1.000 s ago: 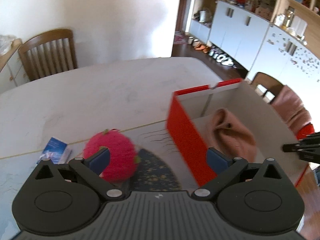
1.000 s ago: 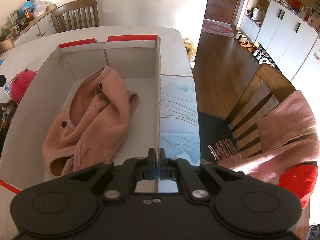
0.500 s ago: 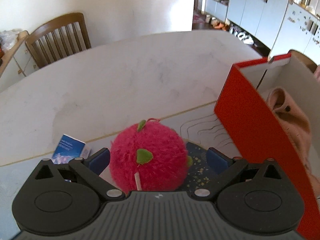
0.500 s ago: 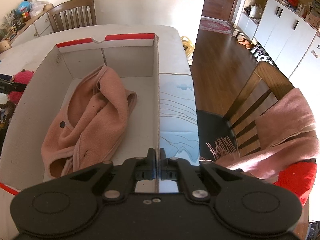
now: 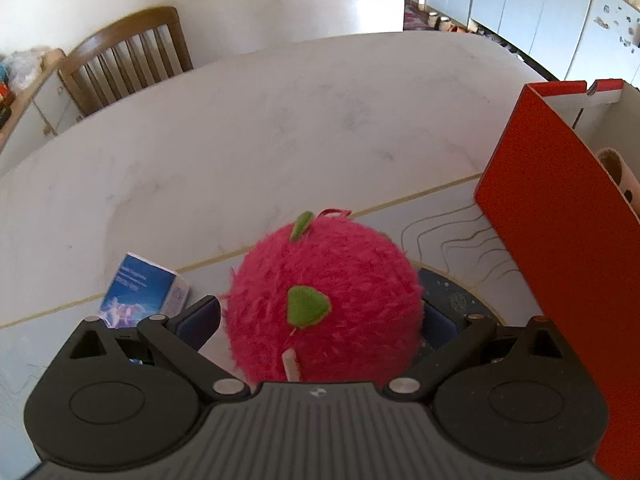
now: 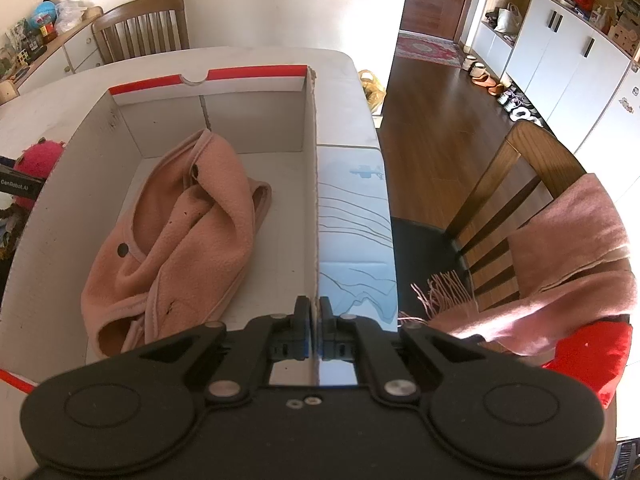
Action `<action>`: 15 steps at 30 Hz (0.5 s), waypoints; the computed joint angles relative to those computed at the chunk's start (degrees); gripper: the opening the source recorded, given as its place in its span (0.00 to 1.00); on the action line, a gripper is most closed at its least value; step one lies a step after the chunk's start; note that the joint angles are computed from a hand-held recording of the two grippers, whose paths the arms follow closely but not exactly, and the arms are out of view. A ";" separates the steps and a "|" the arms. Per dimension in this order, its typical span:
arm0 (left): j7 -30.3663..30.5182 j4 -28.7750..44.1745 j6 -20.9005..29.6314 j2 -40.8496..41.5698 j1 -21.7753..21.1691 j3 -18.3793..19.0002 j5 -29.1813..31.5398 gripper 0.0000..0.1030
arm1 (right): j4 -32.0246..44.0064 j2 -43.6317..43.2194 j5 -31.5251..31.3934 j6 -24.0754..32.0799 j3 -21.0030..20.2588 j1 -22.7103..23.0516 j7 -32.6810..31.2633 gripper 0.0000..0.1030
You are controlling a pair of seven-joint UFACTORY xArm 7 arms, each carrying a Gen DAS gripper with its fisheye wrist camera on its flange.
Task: Organize objects
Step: 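Move the left tool back to the table and grasp the pink fuzzy ball, then carry the pink fuzzy ball with the left tool over the red box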
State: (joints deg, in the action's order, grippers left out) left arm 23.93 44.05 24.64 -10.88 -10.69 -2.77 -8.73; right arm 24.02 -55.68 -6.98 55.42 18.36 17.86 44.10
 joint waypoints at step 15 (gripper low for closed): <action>-1.01 -3.15 -0.95 -5.63 -0.32 0.23 0.50 0.78 | 0.06 0.08 -0.33 0.07 0.14 0.19 0.07 0.03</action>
State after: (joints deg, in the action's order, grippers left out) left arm 22.93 40.91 23.69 -16.50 -11.01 -2.54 -8.23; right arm 24.08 -55.59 -7.32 55.49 18.50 18.05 44.17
